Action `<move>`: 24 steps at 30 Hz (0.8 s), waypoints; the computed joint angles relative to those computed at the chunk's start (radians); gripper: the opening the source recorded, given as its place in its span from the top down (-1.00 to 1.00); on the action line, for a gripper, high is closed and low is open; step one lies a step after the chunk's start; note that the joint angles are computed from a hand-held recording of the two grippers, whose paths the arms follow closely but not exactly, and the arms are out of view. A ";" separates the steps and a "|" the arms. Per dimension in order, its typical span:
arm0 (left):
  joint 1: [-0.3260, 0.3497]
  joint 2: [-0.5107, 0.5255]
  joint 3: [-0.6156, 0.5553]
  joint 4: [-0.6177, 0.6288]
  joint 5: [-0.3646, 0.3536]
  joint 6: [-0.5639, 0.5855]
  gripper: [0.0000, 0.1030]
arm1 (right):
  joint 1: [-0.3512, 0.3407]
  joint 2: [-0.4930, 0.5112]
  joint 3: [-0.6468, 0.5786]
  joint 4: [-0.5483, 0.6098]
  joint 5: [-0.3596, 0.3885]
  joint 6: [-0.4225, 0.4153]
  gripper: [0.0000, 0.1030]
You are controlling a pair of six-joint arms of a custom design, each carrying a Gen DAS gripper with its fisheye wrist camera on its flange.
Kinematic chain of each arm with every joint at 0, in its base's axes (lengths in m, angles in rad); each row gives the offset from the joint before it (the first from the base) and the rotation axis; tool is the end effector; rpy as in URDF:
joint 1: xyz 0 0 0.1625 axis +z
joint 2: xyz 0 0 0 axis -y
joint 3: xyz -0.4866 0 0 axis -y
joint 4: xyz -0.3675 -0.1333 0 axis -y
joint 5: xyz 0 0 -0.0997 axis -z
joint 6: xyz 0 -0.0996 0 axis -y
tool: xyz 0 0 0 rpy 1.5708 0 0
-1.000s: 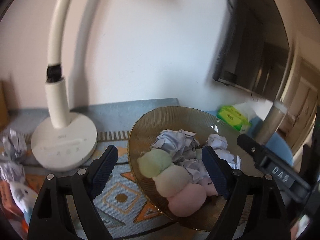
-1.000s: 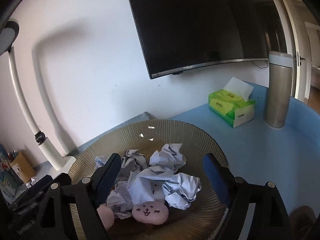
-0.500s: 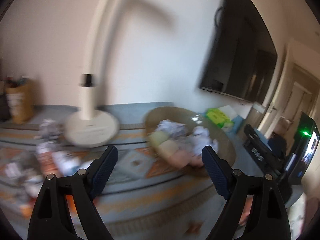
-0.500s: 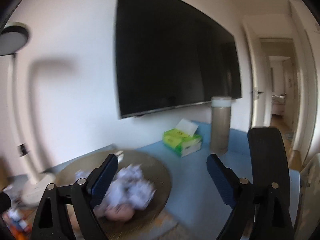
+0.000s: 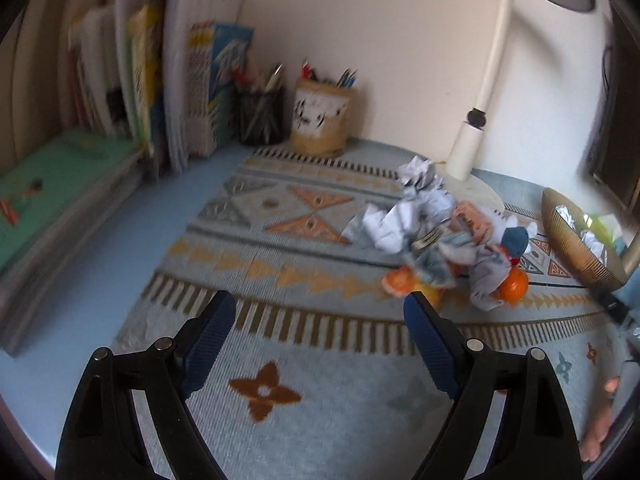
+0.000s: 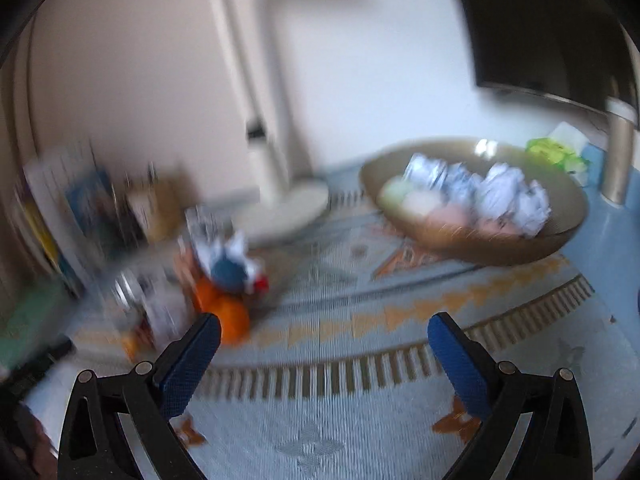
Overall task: Organize objects
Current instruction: 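Grasp a crumpled paper ball with the left gripper while the right gripper grasps another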
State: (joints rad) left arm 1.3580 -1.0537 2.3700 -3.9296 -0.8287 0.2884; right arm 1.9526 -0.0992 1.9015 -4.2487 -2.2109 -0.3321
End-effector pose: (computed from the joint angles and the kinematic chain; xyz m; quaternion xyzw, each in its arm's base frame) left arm 0.1017 -0.4790 0.2789 0.0255 0.8277 -0.4519 0.3318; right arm 0.2641 -0.4598 -0.1216 0.1754 -0.8521 0.4094 0.2749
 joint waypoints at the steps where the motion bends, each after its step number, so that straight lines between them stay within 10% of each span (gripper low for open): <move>1: 0.010 0.002 -0.003 0.010 0.001 -0.015 -0.66 | -0.003 -0.002 0.000 0.025 0.007 0.003 -1.00; 18: -0.043 0.041 -0.013 0.122 0.078 0.070 -0.66 | 0.040 0.030 -0.060 0.129 -0.059 -0.113 -1.00; 24: 0.042 -0.112 -0.153 0.499 -0.210 -0.010 -0.66 | -0.011 -0.089 0.021 0.362 0.239 0.168 -1.00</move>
State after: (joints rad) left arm 1.4003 -1.1656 2.2175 -3.4310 -1.0391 0.2787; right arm 1.9414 -0.1880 1.9221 -3.8871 -1.9720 -0.1640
